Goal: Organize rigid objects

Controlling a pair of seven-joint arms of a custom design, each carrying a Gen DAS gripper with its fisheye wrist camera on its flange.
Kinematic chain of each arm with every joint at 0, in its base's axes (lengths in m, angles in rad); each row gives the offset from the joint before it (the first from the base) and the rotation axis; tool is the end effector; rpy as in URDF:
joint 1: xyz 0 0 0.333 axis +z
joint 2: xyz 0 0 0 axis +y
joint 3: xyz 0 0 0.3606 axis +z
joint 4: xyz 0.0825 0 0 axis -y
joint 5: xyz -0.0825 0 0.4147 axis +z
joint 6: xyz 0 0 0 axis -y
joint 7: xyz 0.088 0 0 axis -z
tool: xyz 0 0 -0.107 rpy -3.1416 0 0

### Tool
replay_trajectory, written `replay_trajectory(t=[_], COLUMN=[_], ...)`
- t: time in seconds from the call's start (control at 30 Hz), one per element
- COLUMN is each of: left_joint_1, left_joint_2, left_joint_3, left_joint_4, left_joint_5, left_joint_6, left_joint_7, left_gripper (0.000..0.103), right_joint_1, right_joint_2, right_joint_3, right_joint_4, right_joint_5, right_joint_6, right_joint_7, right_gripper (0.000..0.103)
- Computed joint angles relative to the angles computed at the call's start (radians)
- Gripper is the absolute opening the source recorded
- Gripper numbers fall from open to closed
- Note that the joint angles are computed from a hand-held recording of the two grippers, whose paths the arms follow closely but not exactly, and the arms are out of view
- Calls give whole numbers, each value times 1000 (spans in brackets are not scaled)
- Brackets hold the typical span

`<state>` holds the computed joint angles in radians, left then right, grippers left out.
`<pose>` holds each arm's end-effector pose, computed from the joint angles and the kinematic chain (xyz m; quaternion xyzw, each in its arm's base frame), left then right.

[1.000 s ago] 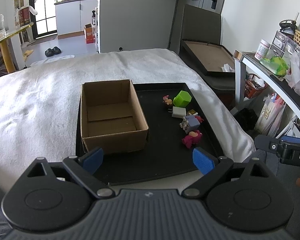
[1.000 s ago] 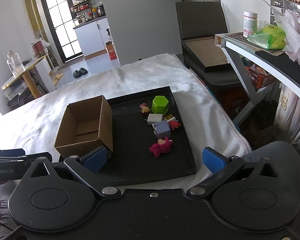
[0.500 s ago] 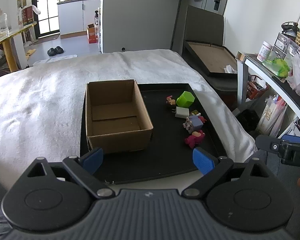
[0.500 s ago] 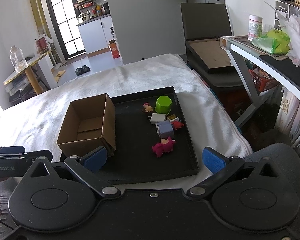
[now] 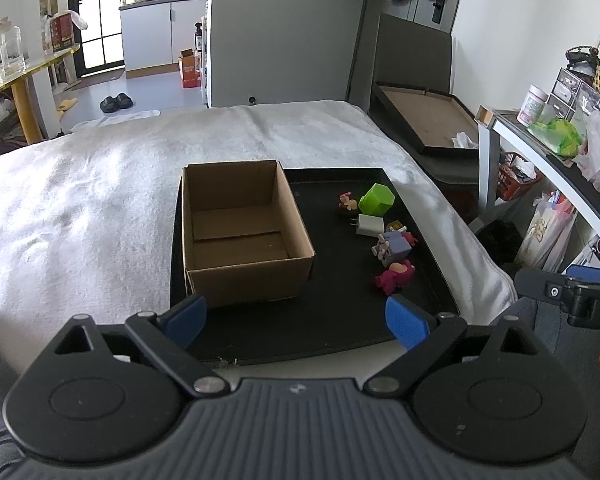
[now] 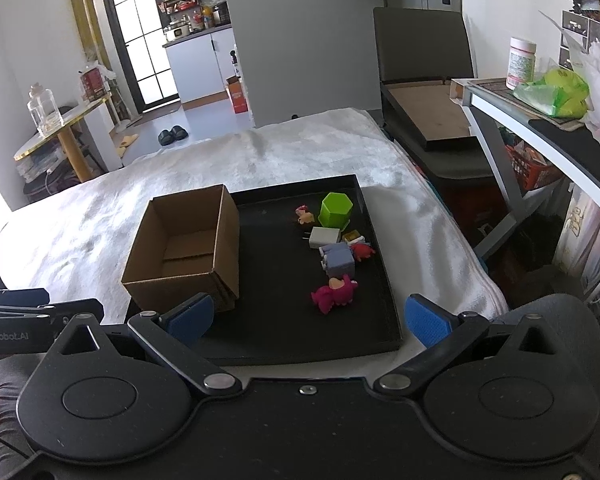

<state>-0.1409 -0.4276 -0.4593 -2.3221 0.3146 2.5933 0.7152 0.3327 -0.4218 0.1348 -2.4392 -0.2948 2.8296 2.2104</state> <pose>0.3866 -0.3086 0.5905 -0.6607 0.6523 -0.2925 0.2290 0.4144 0.2346 0.5766 -0.6728 0.6194 -0.2089 0.3466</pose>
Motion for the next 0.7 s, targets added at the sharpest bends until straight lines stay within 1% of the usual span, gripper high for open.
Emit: replay_trajectory(t=[0.27, 0.47, 0.53, 0.6, 0.67, 0.7], left_joint_1=[-2, -2, 2, 20, 19, 16], left_joint_2=[0, 7, 12, 14, 28, 35], left_joint_3=[2, 2, 2, -10, -3, 3], left_joint_4=[-3, -2, -1, -1, 0, 1], left_joint_5=[-1, -1, 6, 36, 31, 27], left_joint_6=[9, 15, 23, 40, 52, 57], left_joint_7=[7, 8, 10, -4, -4, 1], left_gripper=[96, 96, 96, 96, 96, 96], right_joint_1=[10, -1, -1, 1, 11, 5], right_joint_2=[-4, -2, 1, 5, 13, 19], right_joint_3=[-3, 2, 1, 0, -11, -9], right_joint_4=[2, 2, 2, 3, 6, 8], right_joint_5=[9, 4, 5, 6, 21, 20], right_joint_6=[-5, -5, -5, -6, -5, -4], right_joint_7=[-17, -8, -7, -8, -17, -11], right_gripper=[103, 103, 103, 103, 103, 103])
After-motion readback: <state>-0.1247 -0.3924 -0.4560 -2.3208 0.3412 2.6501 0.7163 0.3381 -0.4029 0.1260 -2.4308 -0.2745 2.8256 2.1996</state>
